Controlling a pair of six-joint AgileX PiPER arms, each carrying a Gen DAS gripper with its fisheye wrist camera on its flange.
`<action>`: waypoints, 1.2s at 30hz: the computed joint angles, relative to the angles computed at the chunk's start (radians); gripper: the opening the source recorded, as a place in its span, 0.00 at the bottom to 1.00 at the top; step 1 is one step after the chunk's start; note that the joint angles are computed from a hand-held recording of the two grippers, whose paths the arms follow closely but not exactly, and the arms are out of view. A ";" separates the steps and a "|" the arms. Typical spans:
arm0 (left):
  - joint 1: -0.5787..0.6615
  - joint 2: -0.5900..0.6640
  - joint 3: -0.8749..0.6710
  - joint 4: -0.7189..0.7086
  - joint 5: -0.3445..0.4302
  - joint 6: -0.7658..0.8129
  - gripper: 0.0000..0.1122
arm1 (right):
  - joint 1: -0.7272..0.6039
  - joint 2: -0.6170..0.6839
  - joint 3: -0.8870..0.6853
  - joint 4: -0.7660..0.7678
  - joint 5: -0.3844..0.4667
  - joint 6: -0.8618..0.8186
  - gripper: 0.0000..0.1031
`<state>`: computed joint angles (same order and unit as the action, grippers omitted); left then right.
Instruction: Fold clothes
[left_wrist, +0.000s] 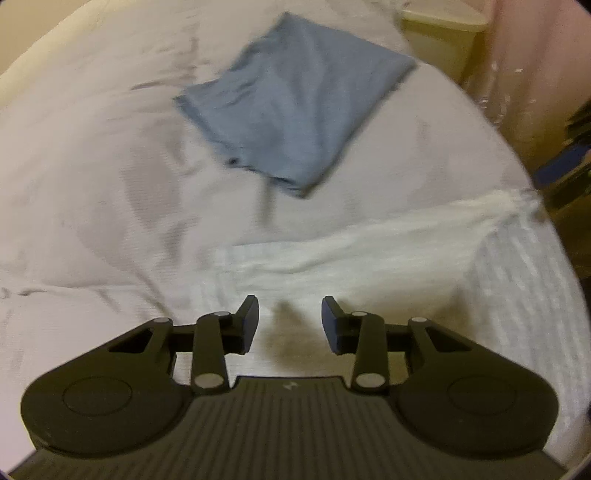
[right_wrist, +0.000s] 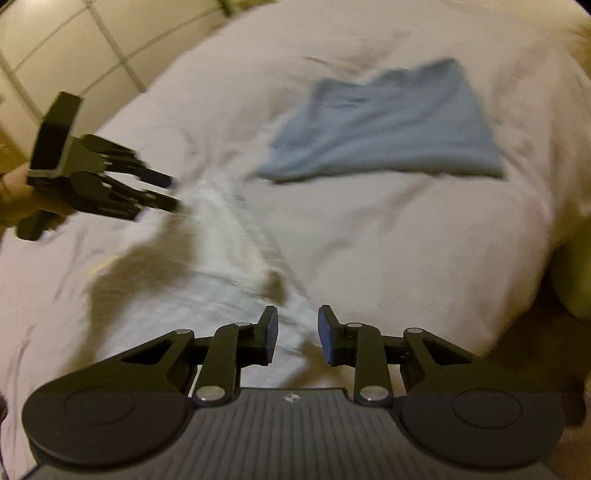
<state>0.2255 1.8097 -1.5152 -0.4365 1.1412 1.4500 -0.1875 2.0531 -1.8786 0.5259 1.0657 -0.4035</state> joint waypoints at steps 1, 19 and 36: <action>-0.012 -0.007 0.027 0.000 -0.019 0.005 0.30 | 0.010 0.023 -0.025 0.023 0.016 -0.013 0.29; -0.101 -0.141 0.170 -0.122 0.034 -0.075 0.29 | -0.020 0.060 -0.037 -0.034 0.028 -0.038 0.28; -0.089 -0.039 0.097 -0.099 0.033 -0.216 0.31 | 0.000 0.093 -0.050 0.066 0.087 -0.183 0.27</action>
<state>0.1366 1.7705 -1.4184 -0.5351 1.1744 1.2336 -0.1874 2.1456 -1.9286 0.5914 1.1530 -0.5862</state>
